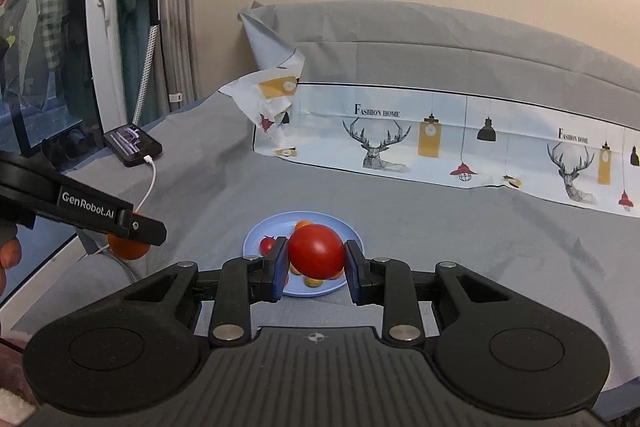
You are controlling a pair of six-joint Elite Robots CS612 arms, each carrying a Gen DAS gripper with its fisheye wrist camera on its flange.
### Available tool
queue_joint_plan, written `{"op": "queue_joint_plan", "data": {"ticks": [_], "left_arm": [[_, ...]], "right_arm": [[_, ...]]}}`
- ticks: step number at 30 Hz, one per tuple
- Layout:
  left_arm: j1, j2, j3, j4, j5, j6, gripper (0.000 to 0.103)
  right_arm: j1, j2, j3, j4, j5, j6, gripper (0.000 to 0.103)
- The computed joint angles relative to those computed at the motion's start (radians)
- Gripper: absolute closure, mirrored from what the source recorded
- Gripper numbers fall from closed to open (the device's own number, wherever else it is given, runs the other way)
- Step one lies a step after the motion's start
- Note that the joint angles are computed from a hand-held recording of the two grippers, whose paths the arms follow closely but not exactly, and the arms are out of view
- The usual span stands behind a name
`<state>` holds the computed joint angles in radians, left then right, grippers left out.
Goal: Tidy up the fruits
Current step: 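Carry the red tomato in the right gripper to the plate while the left carries the tangerine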
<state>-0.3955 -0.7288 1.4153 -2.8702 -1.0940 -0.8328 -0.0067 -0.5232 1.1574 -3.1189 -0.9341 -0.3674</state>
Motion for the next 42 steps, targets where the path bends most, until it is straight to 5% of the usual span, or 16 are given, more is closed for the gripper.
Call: {"op": "queue_joint_plan", "data": {"ticks": [29, 36, 42], "left_arm": [[0.051, 0.068, -0.106, 0.119, -0.085, -0.026, 0.063], [0.080, 0.120, -0.200, 0.196, -0.140, -0.019, 0.063], [0.109, 0.196, -0.339, 0.293, -0.165, 0.012, 0.063]], "right_arm": [[0.029, 0.054, -0.117, 0.230, -0.060, -0.074, 0.072], [0.042, 0.104, -0.209, 0.302, -0.082, -0.088, 0.072], [0.061, 0.196, -0.381, 0.433, -0.107, -0.073, 0.072]]}}
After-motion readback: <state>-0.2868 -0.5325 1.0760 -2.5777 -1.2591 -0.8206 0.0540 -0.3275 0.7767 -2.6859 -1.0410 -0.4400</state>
